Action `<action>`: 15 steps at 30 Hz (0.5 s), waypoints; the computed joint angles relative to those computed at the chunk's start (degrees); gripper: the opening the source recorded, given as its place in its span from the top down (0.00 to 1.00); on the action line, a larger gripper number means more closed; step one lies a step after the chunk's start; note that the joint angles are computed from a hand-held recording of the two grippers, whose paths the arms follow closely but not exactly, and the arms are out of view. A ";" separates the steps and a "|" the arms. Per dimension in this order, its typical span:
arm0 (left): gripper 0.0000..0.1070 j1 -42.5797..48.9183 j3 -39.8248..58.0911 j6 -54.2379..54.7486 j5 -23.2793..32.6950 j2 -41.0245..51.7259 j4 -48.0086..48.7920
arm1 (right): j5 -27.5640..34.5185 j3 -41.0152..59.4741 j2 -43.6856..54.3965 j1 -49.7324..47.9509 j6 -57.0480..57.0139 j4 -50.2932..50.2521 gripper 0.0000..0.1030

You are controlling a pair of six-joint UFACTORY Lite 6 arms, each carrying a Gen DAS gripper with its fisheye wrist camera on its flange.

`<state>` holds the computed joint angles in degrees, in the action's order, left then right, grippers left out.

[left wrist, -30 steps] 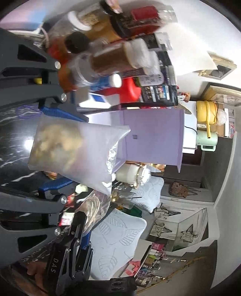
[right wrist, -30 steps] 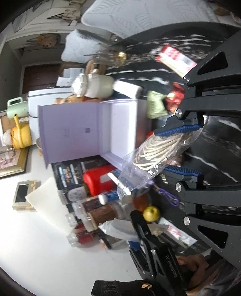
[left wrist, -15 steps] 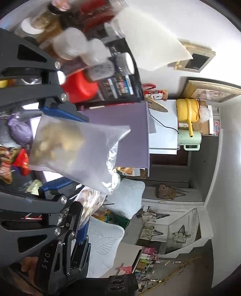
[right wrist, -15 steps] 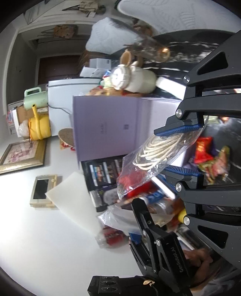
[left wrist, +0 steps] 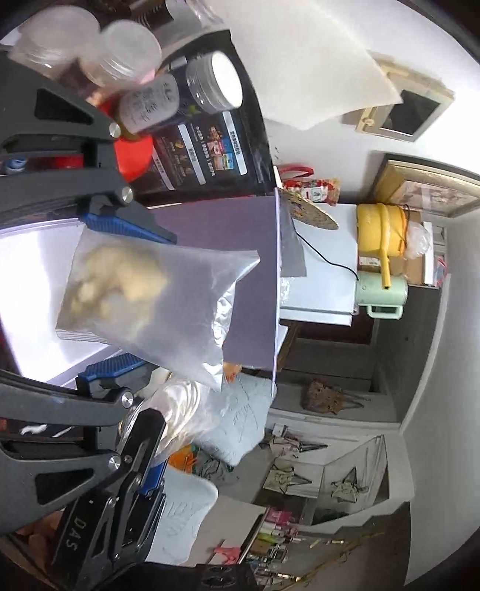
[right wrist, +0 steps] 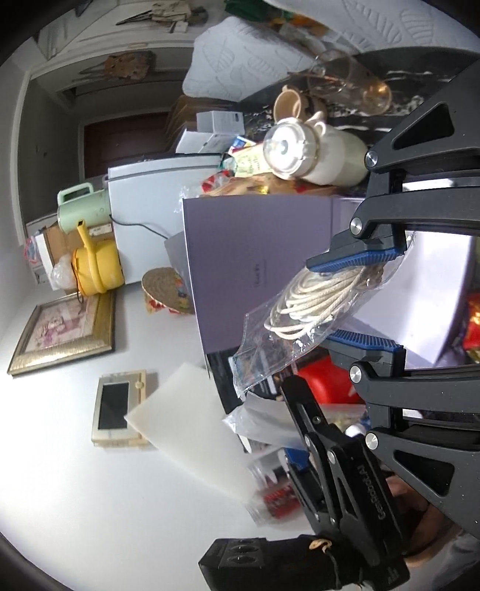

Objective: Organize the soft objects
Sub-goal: 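Carry both bags into the lavender box and open both grippers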

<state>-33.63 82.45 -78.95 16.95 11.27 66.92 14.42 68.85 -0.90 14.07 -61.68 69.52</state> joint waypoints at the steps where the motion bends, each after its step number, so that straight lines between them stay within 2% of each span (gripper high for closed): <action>1: 0.50 0.43 1.56 0.34 0.20 1.87 -0.09 | 0.26 1.46 1.92 -0.37 -1.00 1.05 0.70; 5: 0.50 2.49 8.62 6.46 0.50 9.84 -5.54 | 1.24 8.38 10.39 -1.47 0.86 -0.28 0.70; 8: 0.50 4.34 14.52 20.42 -0.43 15.16 -19.75 | 1.39 11.51 14.57 -1.74 1.49 -0.79 0.70; 11: 0.50 4.54 18.31 24.01 1.19 19.24 -22.77 | 1.62 14.85 18.66 -1.68 5.45 -5.24 0.70; 15: 0.50 5.20 25.40 31.98 4.85 26.09 -31.63 | 2.69 18.45 23.30 -1.91 10.01 -10.07 0.70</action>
<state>-28.44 107.86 -46.97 21.80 37.36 35.28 17.12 87.29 22.40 12.16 -51.67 59.45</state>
